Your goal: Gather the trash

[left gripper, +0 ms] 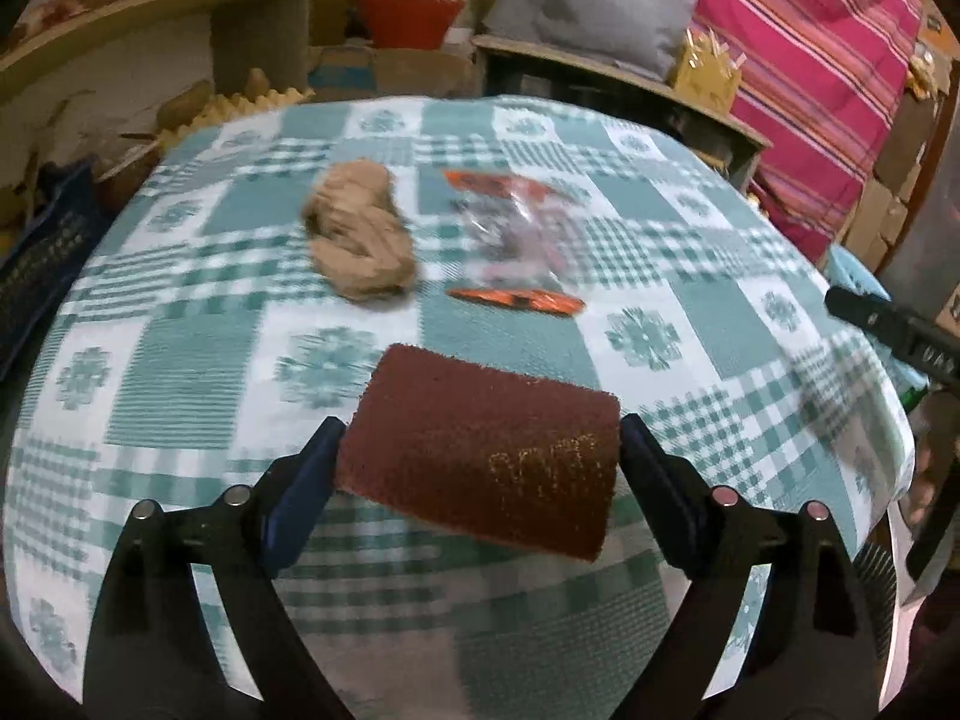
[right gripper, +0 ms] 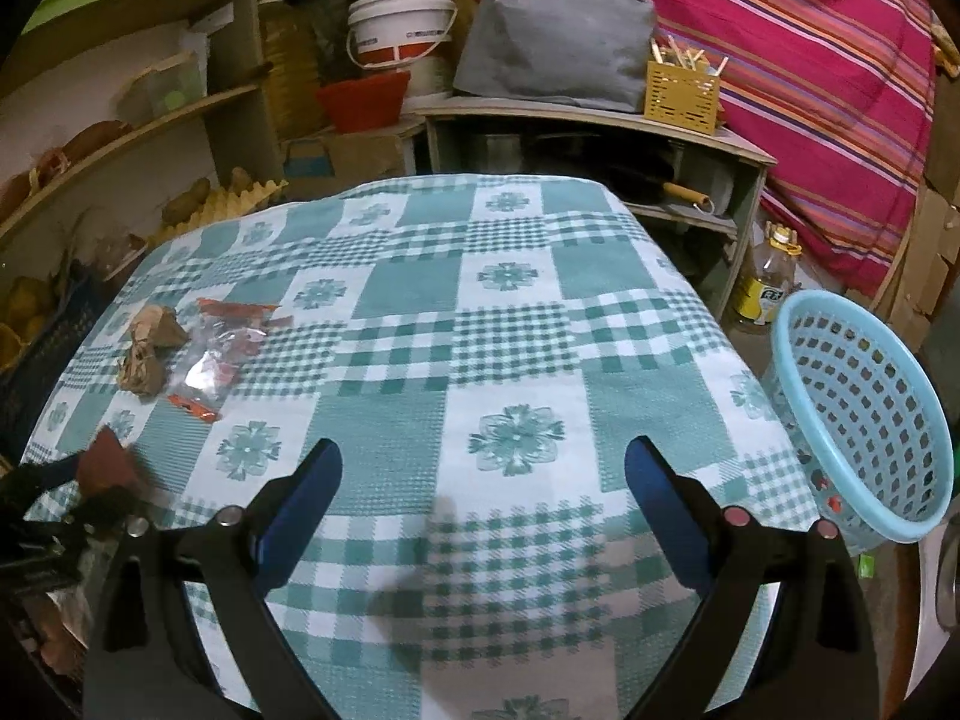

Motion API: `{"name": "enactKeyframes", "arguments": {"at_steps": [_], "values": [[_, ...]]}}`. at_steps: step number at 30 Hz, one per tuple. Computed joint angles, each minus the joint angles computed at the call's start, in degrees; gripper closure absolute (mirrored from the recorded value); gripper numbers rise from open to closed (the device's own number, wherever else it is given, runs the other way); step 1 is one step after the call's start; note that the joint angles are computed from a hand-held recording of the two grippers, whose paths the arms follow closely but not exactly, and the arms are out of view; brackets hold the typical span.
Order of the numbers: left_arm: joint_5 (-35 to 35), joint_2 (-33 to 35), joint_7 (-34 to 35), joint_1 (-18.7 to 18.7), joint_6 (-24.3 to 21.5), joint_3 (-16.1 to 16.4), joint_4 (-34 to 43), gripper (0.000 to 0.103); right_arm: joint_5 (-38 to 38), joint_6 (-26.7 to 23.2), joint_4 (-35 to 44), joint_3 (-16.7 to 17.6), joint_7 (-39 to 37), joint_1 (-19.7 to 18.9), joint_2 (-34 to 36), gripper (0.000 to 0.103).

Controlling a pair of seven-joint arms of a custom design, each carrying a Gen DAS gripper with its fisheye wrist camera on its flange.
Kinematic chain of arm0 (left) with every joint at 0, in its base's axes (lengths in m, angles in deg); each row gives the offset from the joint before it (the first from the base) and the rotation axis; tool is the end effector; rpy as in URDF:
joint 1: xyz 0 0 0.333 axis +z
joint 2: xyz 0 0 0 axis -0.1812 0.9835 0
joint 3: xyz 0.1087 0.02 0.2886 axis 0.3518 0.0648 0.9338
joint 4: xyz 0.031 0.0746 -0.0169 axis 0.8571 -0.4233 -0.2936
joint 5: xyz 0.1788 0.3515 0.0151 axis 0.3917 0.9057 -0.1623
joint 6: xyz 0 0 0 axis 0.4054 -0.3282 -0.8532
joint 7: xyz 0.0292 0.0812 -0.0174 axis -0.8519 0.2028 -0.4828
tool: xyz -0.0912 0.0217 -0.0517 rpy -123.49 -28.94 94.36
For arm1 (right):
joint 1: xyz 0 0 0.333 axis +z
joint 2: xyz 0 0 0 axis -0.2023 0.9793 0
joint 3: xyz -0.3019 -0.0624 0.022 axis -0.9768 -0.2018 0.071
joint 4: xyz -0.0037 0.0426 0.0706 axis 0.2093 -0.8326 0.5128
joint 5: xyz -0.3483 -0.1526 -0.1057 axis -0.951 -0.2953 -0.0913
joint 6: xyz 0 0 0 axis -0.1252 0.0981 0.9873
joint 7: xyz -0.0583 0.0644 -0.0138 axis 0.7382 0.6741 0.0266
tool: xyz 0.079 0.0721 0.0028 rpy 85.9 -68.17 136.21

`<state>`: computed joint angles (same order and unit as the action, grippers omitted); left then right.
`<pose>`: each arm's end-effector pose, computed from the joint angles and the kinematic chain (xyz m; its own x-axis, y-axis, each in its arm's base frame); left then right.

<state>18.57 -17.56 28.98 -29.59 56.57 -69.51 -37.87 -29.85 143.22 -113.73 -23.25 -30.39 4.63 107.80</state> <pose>0.4675 -0.3135 0.3759 0.4226 -0.8958 0.1376 -0.6293 -0.3993 -0.6667 0.6463 0.2337 0.4101 0.5469 -0.8361 -0.0420 -0.5865 -0.3469 -0.7319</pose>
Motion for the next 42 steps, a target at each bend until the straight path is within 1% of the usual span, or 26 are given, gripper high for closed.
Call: {"name": "enactKeyframes", "arguments": {"at_steps": [3, 7, 11, 14, 19, 22, 24, 25, 27, 31, 33, 35, 36, 40, 41, 42], "values": [[0.5, -3.8, -1.8, 0.2, -1.5, -0.1, -3.1, 0.015, -1.6, 0.0, 0.2, -0.6, 1.1, 1.5, 0.3, 0.010], [0.1, -9.3, -3.4, 1.4, -3.7, -0.8, -7.7, 0.015, -5.1, 1.9, -0.4, -1.4, 2.4, 4.4, 0.1, 0.010], [-0.5, -13.7, -4.7, 3.1, -4.5, -1.3, -11.5, 0.015, -6.3, 2.0, 0.2, -0.4, 2.0, 5.6, 0.3, 0.010], [-1.0, -16.1, -5.6, 4.4, -4.4, -1.5, -13.8, 0.015, -7.6, 1.1, 2.3, -0.2, 2.5, 7.0, 1.5, 0.010], [-1.3, -18.3, -6.0, 6.4, -3.5, -1.5, -16.0, 0.015, -13.4, -2.2, 8.6, -3.2, 7.7, 12.2, 5.6, 0.010], [-1.4, -19.2, -6.0, 7.2, -3.1, -1.6, -17.0, 0.015, -16.2, -4.5, 12.2, -4.1, 10.6, 13.9, 8.0, 0.010], [-1.4, -19.8, -6.6, 7.9, -2.2, -1.4, -18.0, 0.015, -18.8, -5.8, 15.0, -5.6, 13.3, 15.7, 10.2, 0.010], [-1.4, -20.0, -6.9, 8.1, -2.0, -1.4, -18.3, 0.015, -20.5, -7.0, 17.0, -6.9, 15.3, 17.0, 11.5, 0.010], [-1.4, -20.2, -7.0, 8.5, -1.7, -1.5, -18.6, 0.015, -22.7, -9.3, 20.0, -7.9, 18.1, 18.0, 13.7, 0.010], [-1.5, -20.1, -6.5, 8.7, -2.6, -2.0, -18.4, 0.015, -25.1, -12.8, 24.6, -7.6, 20.5, 18.0, 16.9, 0.012], [-1.6, -20.2, -6.6, 8.8, -2.5, -1.9, -18.6, 0.015, -25.8, -14.6, 26.4, -7.2, 21.1, 17.8, 18.1, 0.025], [-1.5, -20.4, -7.0, 8.9, -2.1, -1.9, -18.8, 0.015, -24.7, -16.5, 28.0, -5.4, 20.4, 16.4, 19.0, 0.029], [-1.6, -20.4, -7.0, 9.0, -2.0, -1.8, -18.8, 0.015, -24.2, -16.9, 28.1, -4.9, 20.0, 16.0, 19.0, 0.036], [-1.9, -20.1, -6.7, 9.0, -2.6, -2.0, -18.4, 0.015, -22.5, -17.6, 28.3, -2.8, 16.9, 14.5, 19.0, 0.055], [-1.7, -20.2, -6.9, 9.1, -2.4, -2.0, -18.4, 0.015, -22.0, -18.2, 28.5, -2.5, 16.3, 14.2, 19.0, 0.062], [-1.6, -20.2, -6.9, 9.1, -2.5, -2.0, -18.3, 0.015, -21.3, -18.3, 28.5, -2.1, 15.6, 13.9, 18.9, 0.066]]}}
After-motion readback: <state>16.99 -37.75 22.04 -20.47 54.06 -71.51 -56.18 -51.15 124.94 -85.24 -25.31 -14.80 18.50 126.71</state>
